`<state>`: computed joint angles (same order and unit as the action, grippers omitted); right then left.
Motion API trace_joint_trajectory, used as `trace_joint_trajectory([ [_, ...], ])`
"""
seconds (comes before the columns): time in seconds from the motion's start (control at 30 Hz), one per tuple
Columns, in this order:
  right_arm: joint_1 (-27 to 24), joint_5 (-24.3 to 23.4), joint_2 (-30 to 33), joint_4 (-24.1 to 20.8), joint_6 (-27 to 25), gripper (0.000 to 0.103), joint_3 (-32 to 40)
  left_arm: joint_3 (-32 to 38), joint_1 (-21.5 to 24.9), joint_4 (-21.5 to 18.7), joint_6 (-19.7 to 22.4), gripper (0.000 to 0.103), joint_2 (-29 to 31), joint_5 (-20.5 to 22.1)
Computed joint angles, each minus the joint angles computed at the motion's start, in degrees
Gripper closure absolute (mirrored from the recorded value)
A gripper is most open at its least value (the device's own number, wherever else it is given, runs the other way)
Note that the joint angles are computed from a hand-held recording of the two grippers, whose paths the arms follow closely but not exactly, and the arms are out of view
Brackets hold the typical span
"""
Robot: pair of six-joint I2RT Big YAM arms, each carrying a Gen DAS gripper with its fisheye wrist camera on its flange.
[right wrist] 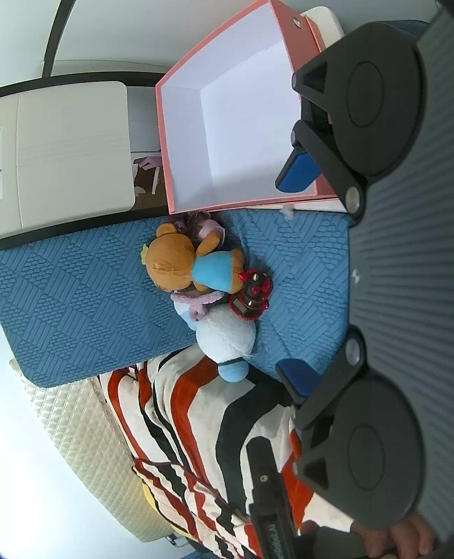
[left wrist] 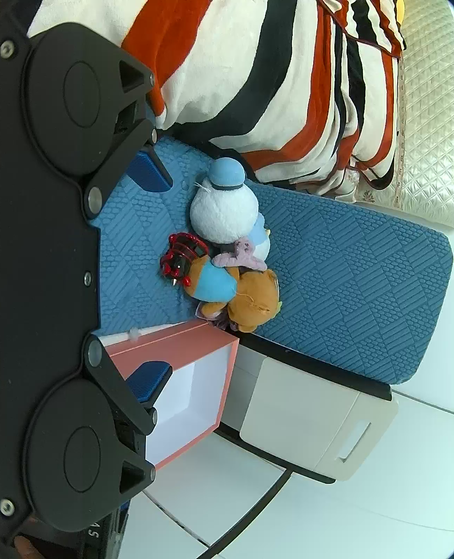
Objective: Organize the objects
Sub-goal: 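Move both tools toward the toys on the blue seat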
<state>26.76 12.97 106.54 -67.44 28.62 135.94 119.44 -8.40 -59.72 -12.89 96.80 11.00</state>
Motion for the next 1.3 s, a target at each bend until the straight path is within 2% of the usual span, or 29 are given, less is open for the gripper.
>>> trace_joint_trajectory([
  [0.23,-0.19,-0.11,-0.57,0.84,1.43,0.0,-1.86,1.06,-0.29,-0.14,0.32,0.0,1.1,0.14],
  [0.47,-0.15,1.03,-1.55,2.62,2.86,0.0,-4.56,-0.02,-0.28,1.49,0.53,0.001,1.15,-0.31],
  [0.83,0.32,-0.44,-1.97,5.65,-0.71,0.0,-5.97,-1.46,-0.47,2.76,0.88,0.003,0.62,-1.81],
  [1.1,0.51,-0.48,-1.61,4.72,-0.65,0.003,-5.33,-2.45,-0.66,4.11,1.21,0.0,-0.48,-1.94],
  [1.3,0.73,2.29,-1.41,4.03,0.26,0.003,-4.86,-2.13,-0.77,4.31,1.31,0.0,-0.78,-3.26],
])
